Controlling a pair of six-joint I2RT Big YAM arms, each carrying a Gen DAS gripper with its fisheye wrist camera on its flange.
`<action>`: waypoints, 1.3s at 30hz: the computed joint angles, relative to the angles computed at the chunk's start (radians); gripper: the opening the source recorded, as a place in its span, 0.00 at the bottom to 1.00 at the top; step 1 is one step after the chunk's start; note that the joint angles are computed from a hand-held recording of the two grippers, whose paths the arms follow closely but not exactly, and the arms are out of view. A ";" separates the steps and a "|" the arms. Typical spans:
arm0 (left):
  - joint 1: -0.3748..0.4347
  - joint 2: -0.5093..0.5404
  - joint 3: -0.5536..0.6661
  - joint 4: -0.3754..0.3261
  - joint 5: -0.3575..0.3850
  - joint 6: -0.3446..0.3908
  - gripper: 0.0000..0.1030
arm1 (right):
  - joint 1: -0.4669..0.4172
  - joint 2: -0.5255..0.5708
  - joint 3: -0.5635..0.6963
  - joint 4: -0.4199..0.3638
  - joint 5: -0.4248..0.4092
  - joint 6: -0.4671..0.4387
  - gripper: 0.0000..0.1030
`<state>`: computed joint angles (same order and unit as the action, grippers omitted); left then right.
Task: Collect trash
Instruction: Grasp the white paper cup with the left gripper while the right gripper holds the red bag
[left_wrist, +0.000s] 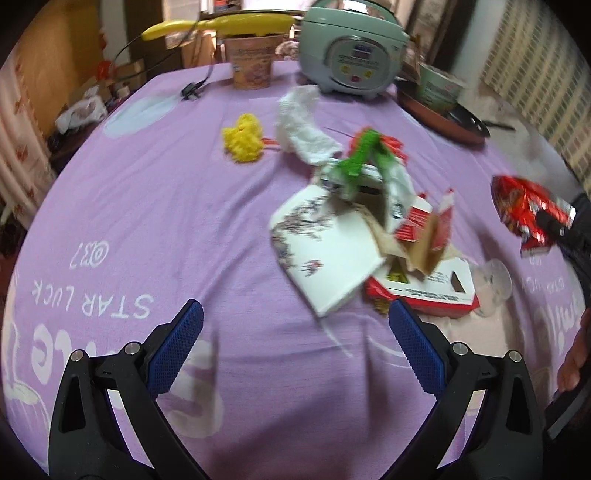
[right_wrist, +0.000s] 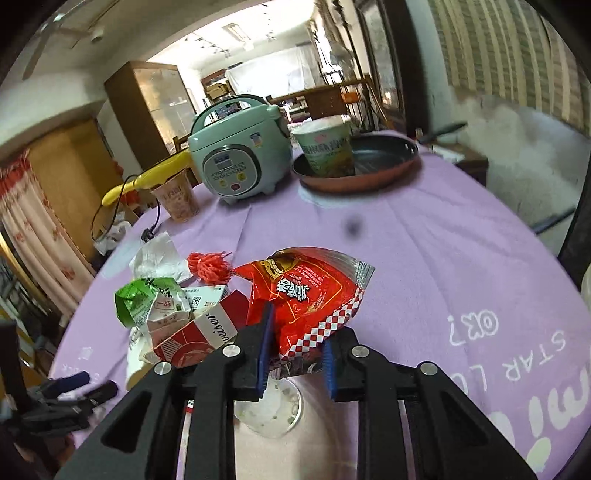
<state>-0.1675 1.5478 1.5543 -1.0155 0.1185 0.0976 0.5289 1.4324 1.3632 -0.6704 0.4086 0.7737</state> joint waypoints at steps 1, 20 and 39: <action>-0.017 0.006 0.008 -0.009 -0.001 0.019 0.94 | -0.004 -0.008 -0.007 0.009 -0.003 0.002 0.24; 0.015 0.182 0.176 -0.124 0.033 0.242 0.94 | -0.003 -0.042 -0.040 0.045 -0.032 -0.005 0.29; 0.059 0.081 0.108 -0.027 -0.004 0.124 0.13 | 0.009 -0.029 -0.032 0.043 -0.050 -0.034 0.31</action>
